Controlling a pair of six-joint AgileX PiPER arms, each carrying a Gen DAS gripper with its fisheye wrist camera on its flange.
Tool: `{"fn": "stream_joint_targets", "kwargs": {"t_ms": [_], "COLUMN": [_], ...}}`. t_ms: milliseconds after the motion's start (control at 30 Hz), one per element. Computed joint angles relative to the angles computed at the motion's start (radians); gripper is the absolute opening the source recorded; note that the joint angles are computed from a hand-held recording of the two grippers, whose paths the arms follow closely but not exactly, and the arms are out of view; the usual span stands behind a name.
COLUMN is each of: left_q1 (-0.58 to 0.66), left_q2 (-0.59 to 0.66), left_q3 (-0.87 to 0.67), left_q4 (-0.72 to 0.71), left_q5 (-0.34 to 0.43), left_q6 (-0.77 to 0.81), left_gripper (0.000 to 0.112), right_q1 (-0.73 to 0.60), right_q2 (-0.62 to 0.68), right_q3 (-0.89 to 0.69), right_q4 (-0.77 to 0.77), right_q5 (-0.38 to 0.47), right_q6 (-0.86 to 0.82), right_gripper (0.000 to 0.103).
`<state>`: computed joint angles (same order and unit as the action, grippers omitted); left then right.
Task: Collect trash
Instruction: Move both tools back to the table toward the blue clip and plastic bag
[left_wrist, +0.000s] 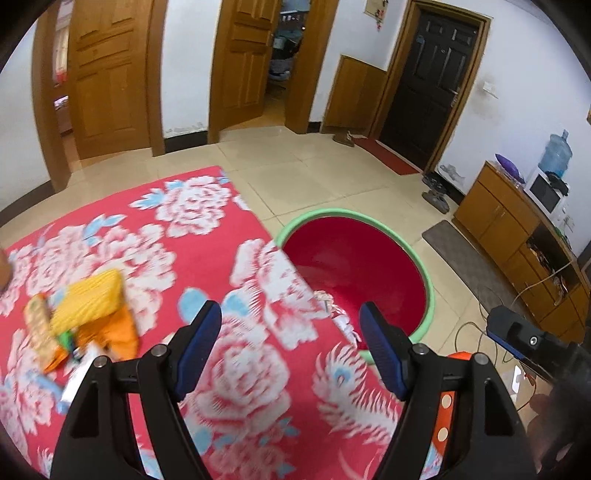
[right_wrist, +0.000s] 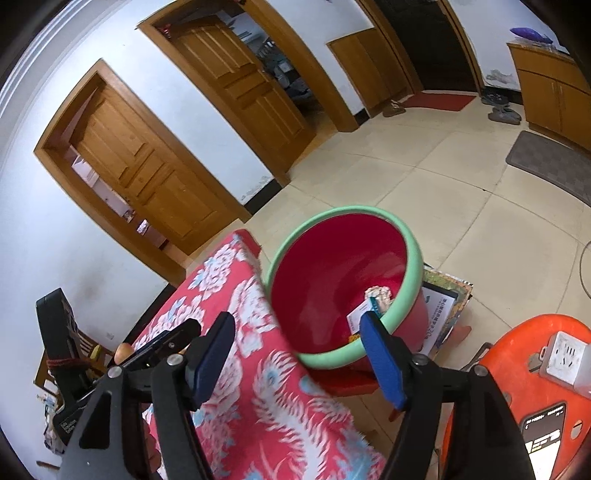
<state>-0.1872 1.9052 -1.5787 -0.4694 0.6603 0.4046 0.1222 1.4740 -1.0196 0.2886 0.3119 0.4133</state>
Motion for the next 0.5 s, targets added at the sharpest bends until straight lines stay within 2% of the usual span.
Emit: {"fn": "stream_joint_targets", "kwargs": {"t_ms": [233,500], "left_q1": [0.094,0.235], "left_q2": [-0.098,-0.143], "left_q3": [0.125,0.218], "left_q4": [0.013,-0.018], "left_q5": [-0.024,-0.055], "left_q6": [0.040,0.055], "left_gripper": [0.077,0.076], "right_q1": [0.097,0.199], "right_q2": [-0.036,-0.025], "right_q3": [0.018,-0.007], "right_q4": [-0.138,-0.290], "right_q5": [-0.008,0.015], "right_q6": [0.148,0.309], "right_gripper": [0.073,0.073]}}
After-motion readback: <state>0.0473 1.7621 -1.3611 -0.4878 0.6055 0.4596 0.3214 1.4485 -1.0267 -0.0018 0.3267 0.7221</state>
